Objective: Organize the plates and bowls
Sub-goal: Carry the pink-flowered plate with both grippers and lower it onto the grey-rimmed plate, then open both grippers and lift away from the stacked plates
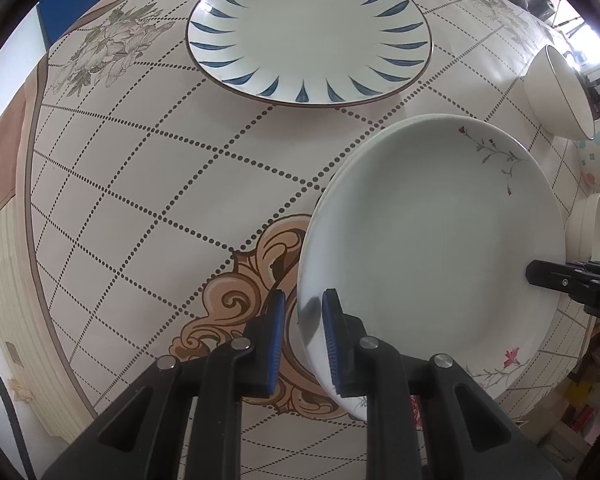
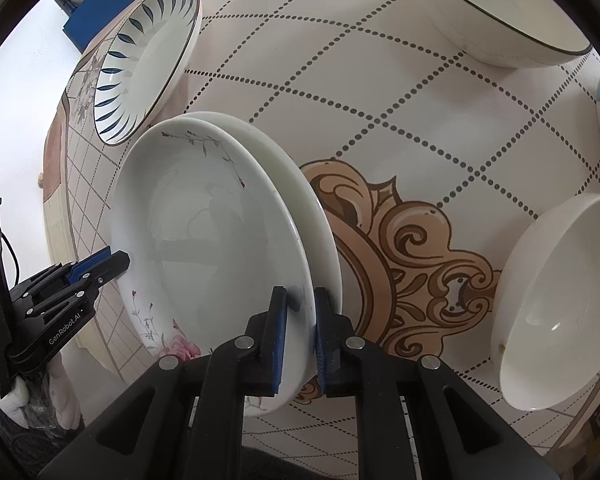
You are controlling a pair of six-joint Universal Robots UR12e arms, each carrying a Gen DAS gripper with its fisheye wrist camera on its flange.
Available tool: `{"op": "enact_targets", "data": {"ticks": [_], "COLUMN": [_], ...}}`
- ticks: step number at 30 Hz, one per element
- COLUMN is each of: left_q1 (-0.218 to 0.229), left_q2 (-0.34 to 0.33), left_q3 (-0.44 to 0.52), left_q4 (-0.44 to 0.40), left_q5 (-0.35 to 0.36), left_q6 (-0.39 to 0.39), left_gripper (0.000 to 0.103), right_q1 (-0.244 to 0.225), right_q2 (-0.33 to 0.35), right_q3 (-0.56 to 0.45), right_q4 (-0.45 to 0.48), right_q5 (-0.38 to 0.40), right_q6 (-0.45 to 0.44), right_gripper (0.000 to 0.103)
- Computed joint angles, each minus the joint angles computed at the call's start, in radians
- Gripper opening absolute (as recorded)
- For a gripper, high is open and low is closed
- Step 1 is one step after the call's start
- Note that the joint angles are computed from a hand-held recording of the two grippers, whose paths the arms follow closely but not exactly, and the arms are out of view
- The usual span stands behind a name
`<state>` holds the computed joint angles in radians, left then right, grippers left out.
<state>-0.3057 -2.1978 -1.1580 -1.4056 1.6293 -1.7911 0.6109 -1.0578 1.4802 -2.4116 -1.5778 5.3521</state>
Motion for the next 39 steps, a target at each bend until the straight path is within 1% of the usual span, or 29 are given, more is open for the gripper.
{"op": "enact_targets", "data": {"ticks": [3,5,7,8,10,11,12,13,14,18,21,23,25,27,29,32,34,36,37,38,39], "left_q1": [0.001,0.001,0.001,0.001,0.001,0.001,0.002,0.0,0.0,0.004,0.007,0.009,0.01,0.01,0.008,0.002,-0.004,-0.012,-0.018,-0.022,-0.029], "left_q2": [-0.007,-0.014,-0.02,-0.022,-0.025,-0.025,-0.026,-0.046,-0.052,-0.067,-0.071,-0.068,-0.063,-0.06,-0.059,-0.075,-0.096,-0.127,-0.149,-0.166,-0.183], "left_q3": [0.018,0.033,0.046,0.051,0.063,0.065,0.071,0.105,0.117,0.154,0.169,0.169,0.169,0.181,0.192,0.248,0.295,0.353,0.394,0.421,0.447], "left_q4": [-0.02,-0.031,-0.031,-0.035,-0.043,-0.046,-0.053,-0.072,-0.085,-0.125,-0.133,-0.119,-0.106,-0.105,-0.107,-0.158,-0.212,-0.278,-0.32,-0.344,-0.351], "left_q5": [0.004,0.004,0.0,-0.001,0.0,0.0,-0.001,-0.002,-0.002,-0.005,-0.008,-0.017,-0.032,-0.052,-0.074,-0.104,-0.122,-0.141,-0.145,-0.15,-0.153], "left_q6": [-0.027,-0.041,-0.054,-0.059,-0.069,-0.072,-0.075,-0.081,-0.087,-0.113,-0.13,-0.134,-0.134,-0.134,-0.133,-0.146,-0.164,-0.169,-0.17,-0.177,-0.192], "left_gripper": [0.018,0.018,0.018,0.018,0.018,0.018,0.018,0.018,0.018,0.018,0.018,0.019,0.02,0.02,0.02,0.021,0.028,0.038,0.041,0.044,0.045], "right_q1": [0.0,0.004,0.012,0.015,0.017,0.015,0.012,0.009,0.005,-0.012,-0.017,-0.02,-0.022,-0.021,-0.022,-0.022,-0.025,-0.035,-0.042,-0.051,-0.06], "right_q2": [0.001,0.0,0.002,0.003,0.006,0.007,0.005,0.006,0.007,0.011,0.018,0.022,0.025,0.022,0.018,0.0,-0.019,-0.037,-0.045,-0.053,-0.063], "right_q3": [-0.001,0.011,0.025,0.029,0.032,0.027,0.021,0.01,-0.004,-0.062,-0.088,-0.106,-0.126,-0.137,-0.151,-0.147,-0.132,-0.118,-0.111,-0.101,-0.088], "right_q4": [-0.007,-0.048,-0.111,-0.136,-0.167,-0.16,-0.141,-0.116,-0.084,0.075,0.113,0.146,0.184,0.209,0.252,0.273,0.28,0.295,0.302,0.304,0.302], "right_q5": [0.014,-0.003,-0.048,-0.062,-0.079,-0.074,-0.062,-0.051,-0.037,0.028,0.04,0.049,0.051,0.044,0.025,-0.043,-0.092,-0.123,-0.131,-0.136,-0.141], "right_q6": [0.021,0.041,0.062,0.068,0.068,0.064,0.057,0.05,0.041,-0.021,-0.058,-0.087,-0.107,-0.13,-0.137,-0.122,-0.113,-0.121,-0.129,-0.141,-0.15], "right_gripper": [0.016,0.024,0.042,0.047,0.06,0.061,0.061,0.061,0.061,0.061,0.061,0.067,0.084,0.09,0.091,0.091,0.091,0.091,0.091,0.091,0.091]}}
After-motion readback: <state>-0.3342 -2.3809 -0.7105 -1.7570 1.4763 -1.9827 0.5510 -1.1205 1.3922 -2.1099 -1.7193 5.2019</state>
